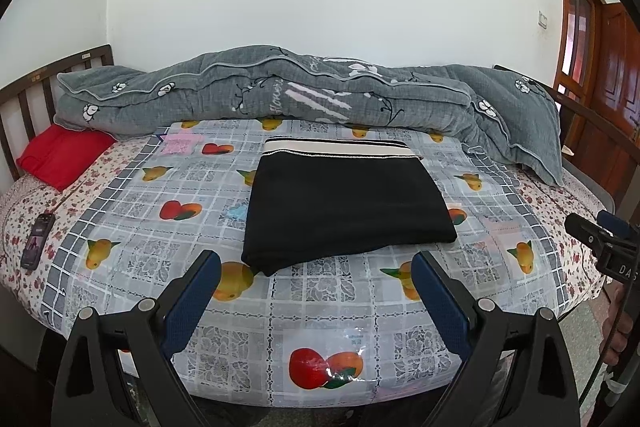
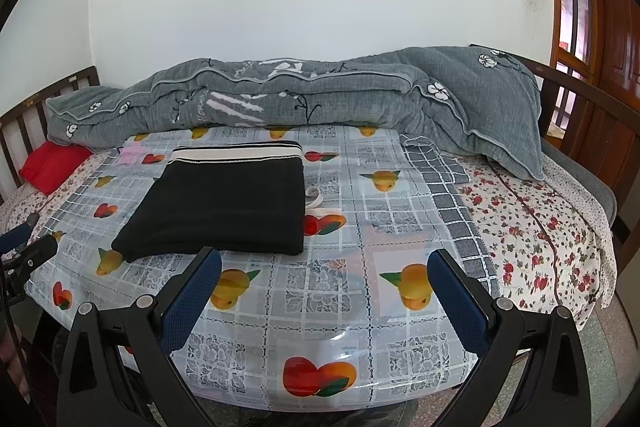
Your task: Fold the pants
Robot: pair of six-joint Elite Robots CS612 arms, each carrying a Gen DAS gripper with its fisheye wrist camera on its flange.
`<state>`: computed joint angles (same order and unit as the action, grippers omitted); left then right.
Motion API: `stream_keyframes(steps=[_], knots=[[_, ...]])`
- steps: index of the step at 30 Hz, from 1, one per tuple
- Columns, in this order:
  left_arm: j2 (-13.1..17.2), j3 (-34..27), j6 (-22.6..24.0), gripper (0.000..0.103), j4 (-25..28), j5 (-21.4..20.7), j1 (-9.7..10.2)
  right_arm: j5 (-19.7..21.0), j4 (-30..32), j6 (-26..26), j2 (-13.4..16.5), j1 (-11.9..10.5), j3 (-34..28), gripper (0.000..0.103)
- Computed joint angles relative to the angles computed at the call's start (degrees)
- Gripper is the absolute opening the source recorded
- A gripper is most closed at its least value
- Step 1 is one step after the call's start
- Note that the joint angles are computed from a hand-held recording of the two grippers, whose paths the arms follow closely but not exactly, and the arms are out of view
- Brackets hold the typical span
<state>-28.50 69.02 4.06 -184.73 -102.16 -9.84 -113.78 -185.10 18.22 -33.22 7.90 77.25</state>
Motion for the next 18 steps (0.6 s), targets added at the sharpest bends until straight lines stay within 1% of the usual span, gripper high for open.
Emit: stream_keyframes(steps=[12, 18], knots=[[0.0, 0.0, -0.1, 0.096, -0.1, -0.1, 0.15, -0.1, -0.1, 0.0, -0.2, 0.2, 0.0, 0.101], [-0.2, 0.2, -1.0, 0.096, -0.8, 0.6, -0.11, -0.2, -0.1, 0.1, -0.1, 0.3, 0.0, 0.101]])
